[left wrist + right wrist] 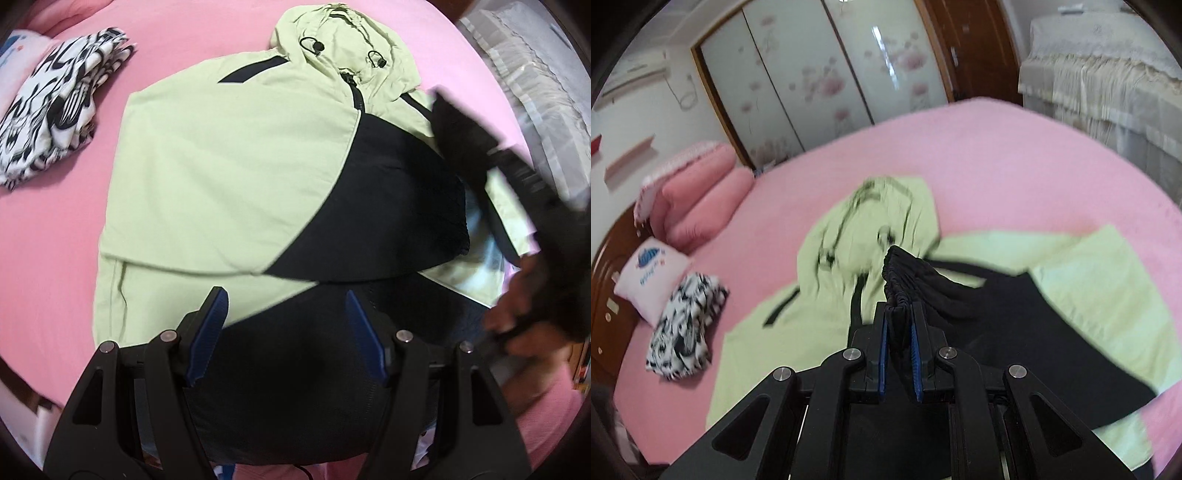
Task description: Fold large clothes
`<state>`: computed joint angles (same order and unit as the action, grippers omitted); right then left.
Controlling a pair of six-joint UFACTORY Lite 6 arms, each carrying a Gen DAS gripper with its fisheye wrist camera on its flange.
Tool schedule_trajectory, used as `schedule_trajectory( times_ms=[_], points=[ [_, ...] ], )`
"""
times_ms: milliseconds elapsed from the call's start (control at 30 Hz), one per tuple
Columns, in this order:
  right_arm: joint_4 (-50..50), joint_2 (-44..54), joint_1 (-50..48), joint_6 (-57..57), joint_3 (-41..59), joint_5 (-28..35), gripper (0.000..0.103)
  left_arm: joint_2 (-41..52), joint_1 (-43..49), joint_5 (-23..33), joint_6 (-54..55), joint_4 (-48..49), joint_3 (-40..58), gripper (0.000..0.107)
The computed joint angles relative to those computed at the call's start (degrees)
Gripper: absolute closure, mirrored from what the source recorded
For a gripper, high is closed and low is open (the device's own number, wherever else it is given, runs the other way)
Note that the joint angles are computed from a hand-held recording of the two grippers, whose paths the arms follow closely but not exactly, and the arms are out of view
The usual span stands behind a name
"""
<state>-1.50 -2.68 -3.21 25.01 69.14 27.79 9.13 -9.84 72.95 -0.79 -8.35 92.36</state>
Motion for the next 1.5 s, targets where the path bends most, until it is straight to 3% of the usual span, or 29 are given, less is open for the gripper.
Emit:
schedule_trajectory(
  times_ms=[133, 233, 300, 400, 500, 733, 933, 1067, 1200, 1333, 1367, 1433, 1500],
  points=[
    [-0.73, 1.35, 2.13, 3.12, -5.18, -1.64, 0.091, 6.63, 3.39, 0.54, 5.87, -2.6, 6.47, 0.044],
    [8.08, 3.14, 0.71, -5.0, -4.3, 0.15, 0.08, 11.57, 4.74, 0.89, 8.71, -5.71, 10.73, 0.044],
    [17.72, 2.39, -1.98, -14.18, -6.0, 0.61, 0.061, 14.01, 4.87, 1.22, 9.51, -7.8, 12.74, 0.044],
    [15.86, -0.63, -3.56, -14.44, -7.59, 1.79, 0.041, 17.91, 4.02, 1.26, 8.59, -11.23, 15.38, 0.044],
    [10.8, -5.02, -4.93, -13.67, -9.38, 4.09, 0.041, 20.08, 2.04, -0.52, 2.55, -11.14, 16.26, 0.044],
    [13.83, -18.71, -15.31, -26.3, -15.83, 15.33, 0.04, 22.22, -2.75, -6.41, -6.08, -19.19, 15.37, 0.044],
    [19.06, -30.56, -34.74, -45.98, -21.22, 28.54, 0.039, 24.42, -9.24, -11.66, -15.53, -18.77, 14.64, 0.044],
    [21.34, -29.88, -51.4, -59.39, -20.83, 34.88, 0.035, 23.83, -11.32, -18.69, -21.86, -21.95, 9.18, 0.044],
    [20.91, -23.17, -61.3, -63.45, -18.41, 34.21, 0.033, 23.07, -12.57, -28.67, -27.65, -28.03, 3.11, 0.044],
    [22.59, -14.93, -66.0, -66.63, -15.17, 30.36, 0.033, 22.36, -15.28, -37.53, -28.25, -37.19, -0.64, 0.072],
    [23.86, -13.52, -66.76, -67.81, -14.58, 29.58, 0.033, 21.7, -15.55, -39.24, -25.99, -40.37, -2.06, 0.086],
    [26.66, -9.73, -67.79, -70.43, -12.88, 27.8, 0.033, 21.7, -17.94, -43.19, -24.98, -44.5, -2.14, 0.101],
    [28.26, -5.36, -67.58, -72.97, -10.13, 26.87, 0.033, 21.06, -19.64, -46.25, -26.99, -43.5, -0.66, 0.104]
  ],
)
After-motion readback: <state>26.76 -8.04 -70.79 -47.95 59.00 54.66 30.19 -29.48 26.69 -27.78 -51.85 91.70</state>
